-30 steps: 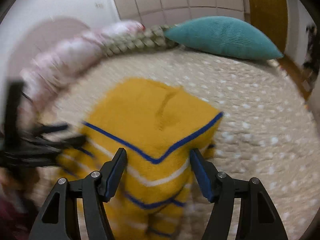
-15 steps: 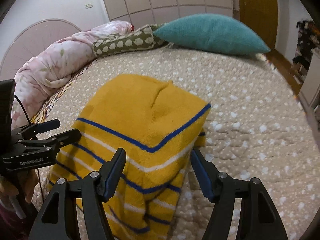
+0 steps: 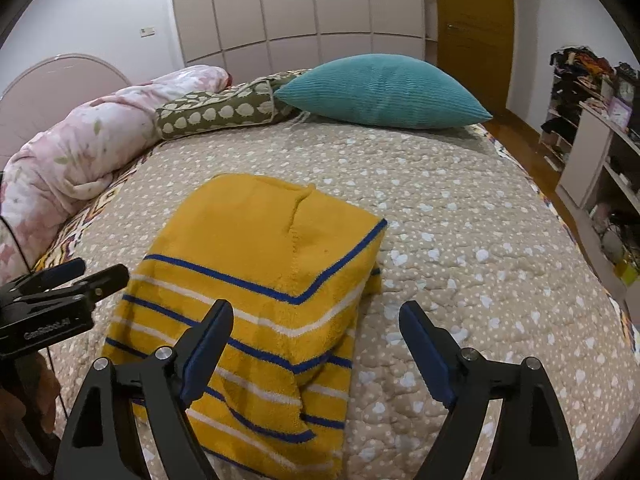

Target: Fold small clothes

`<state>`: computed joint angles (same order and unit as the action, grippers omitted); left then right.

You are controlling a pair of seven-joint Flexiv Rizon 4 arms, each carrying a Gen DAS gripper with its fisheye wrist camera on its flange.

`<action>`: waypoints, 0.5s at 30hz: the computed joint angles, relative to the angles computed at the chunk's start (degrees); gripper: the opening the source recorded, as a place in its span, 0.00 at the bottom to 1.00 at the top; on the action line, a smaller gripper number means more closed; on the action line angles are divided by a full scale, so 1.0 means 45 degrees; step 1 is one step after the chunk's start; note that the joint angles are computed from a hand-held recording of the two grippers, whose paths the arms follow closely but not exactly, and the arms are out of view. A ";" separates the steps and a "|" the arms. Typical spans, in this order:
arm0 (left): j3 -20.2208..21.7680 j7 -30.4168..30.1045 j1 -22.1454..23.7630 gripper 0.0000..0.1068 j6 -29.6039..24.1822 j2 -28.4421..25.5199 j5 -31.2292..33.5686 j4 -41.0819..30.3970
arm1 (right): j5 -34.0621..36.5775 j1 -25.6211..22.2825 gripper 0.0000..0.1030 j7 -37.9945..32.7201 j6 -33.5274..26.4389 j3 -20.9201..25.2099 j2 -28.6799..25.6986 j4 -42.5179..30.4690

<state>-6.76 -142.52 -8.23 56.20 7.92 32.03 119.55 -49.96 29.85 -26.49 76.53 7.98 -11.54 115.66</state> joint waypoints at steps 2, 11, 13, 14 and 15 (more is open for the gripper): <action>-0.0066 -0.0206 0.0010 0.81 -0.0082 0.0139 0.0180 0.0016 | -0.0104 0.0019 0.89 0.0246 0.0051 -0.0043 0.0035 0.0018; -0.0474 -0.0819 0.0047 0.81 -0.0613 0.0523 0.1038 -0.0199 | -0.0252 -0.0029 0.90 0.0633 0.0189 -0.0007 0.0140 0.0042; -0.0589 -0.1017 0.0074 0.81 -0.0733 0.0585 0.1316 -0.0254 | -0.0184 -0.0029 0.90 0.0621 0.0093 0.0033 0.0151 0.0042; -0.0646 -0.1085 0.0074 0.81 -0.0822 0.0601 0.1438 -0.0293 | -0.0172 -0.0030 0.90 0.0640 0.0070 0.0041 0.0155 0.0046; -0.0668 -0.1103 0.0066 0.81 -0.0877 0.0602 0.1502 -0.0322 | -0.0172 -0.0037 0.90 0.0652 0.0080 0.0042 0.0152 0.0054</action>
<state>-9.77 -147.48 -7.93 52.25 10.63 38.79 118.10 -50.73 29.68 -23.56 76.89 8.17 -10.85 115.90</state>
